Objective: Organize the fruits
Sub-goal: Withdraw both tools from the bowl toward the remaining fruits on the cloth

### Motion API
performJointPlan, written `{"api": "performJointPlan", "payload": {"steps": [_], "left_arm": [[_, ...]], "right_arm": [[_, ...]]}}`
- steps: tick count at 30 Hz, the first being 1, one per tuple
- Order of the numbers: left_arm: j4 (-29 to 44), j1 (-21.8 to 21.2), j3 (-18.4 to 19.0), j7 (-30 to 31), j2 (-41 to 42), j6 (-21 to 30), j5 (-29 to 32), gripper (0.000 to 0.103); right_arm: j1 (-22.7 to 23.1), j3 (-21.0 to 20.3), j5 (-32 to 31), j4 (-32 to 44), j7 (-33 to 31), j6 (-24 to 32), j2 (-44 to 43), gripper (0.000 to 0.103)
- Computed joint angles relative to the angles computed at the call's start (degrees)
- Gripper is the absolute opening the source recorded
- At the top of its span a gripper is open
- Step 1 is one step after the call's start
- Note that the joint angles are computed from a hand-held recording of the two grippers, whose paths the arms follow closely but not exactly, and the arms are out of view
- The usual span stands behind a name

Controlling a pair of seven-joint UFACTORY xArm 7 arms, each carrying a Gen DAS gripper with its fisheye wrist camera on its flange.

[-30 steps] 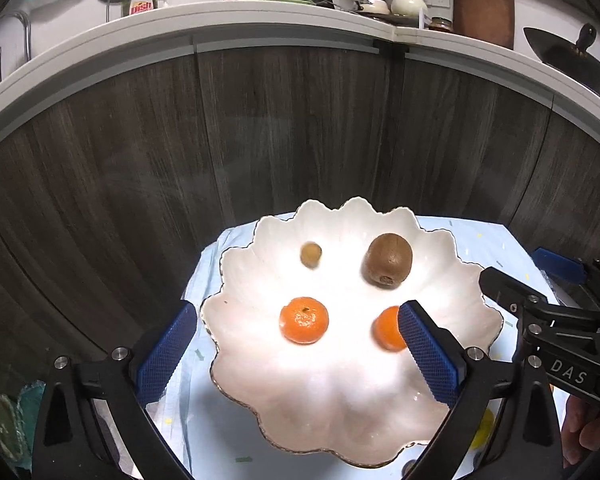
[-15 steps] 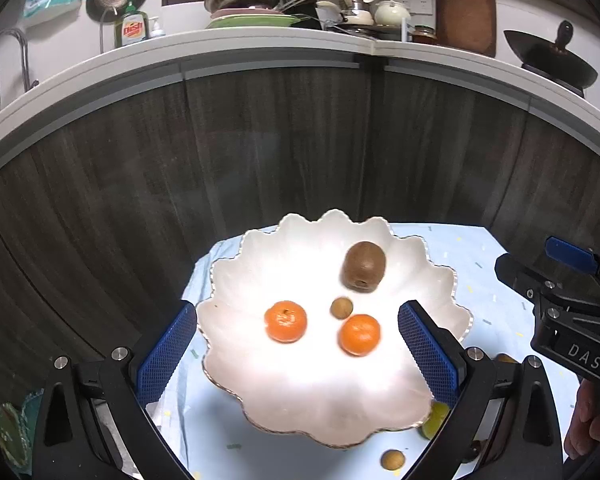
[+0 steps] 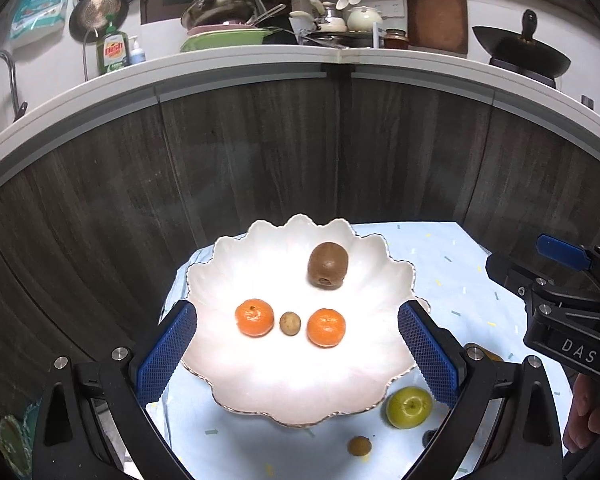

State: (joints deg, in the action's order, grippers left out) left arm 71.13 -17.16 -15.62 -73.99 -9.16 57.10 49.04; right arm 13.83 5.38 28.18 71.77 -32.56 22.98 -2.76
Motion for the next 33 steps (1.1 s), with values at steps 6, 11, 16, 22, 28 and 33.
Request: {"api": "performJointPlan", "payload": {"steps": [6, 11, 16, 22, 28, 33], "left_arm": [[0.2, -1.2, -1.0, -1.1, 0.5, 0.8, 0.6, 0.102], [0.0, -2.5, -1.4, -1.7, 1.3, 1.0, 1.1, 0.102], [-0.6, -3.9, -1.7, -3.4, 1.7, 0.4, 2.0, 0.102], [-1.7, -5.3, -2.1, -5.3, 1.8, -0.2, 2.9, 0.102], [-3.3, -6.7, -2.8, -5.5, 1.2, -0.6, 2.7, 0.102], [-4.2, -7.7, -3.5, -5.7, 0.9, -0.5, 1.6, 0.102]], "right_arm": [[-0.1, -1.1, 1.4, -3.4, -1.9, -1.1, -2.6, 0.080], [-0.1, -2.2, 1.9, -6.5, -2.5, -1.8, -4.6, 0.080], [-0.1, -3.5, 2.1, -9.5, -2.8, -2.3, -6.3, 0.080], [0.1, -4.9, 2.9, -12.5, -3.8, -3.1, -8.1, 0.080], [0.9, -6.5, 3.7, -16.5, -5.2, -4.0, -11.4, 0.080], [1.1, -7.7, 3.0, -20.1, -4.3, -2.9, -14.6, 0.080]]}}
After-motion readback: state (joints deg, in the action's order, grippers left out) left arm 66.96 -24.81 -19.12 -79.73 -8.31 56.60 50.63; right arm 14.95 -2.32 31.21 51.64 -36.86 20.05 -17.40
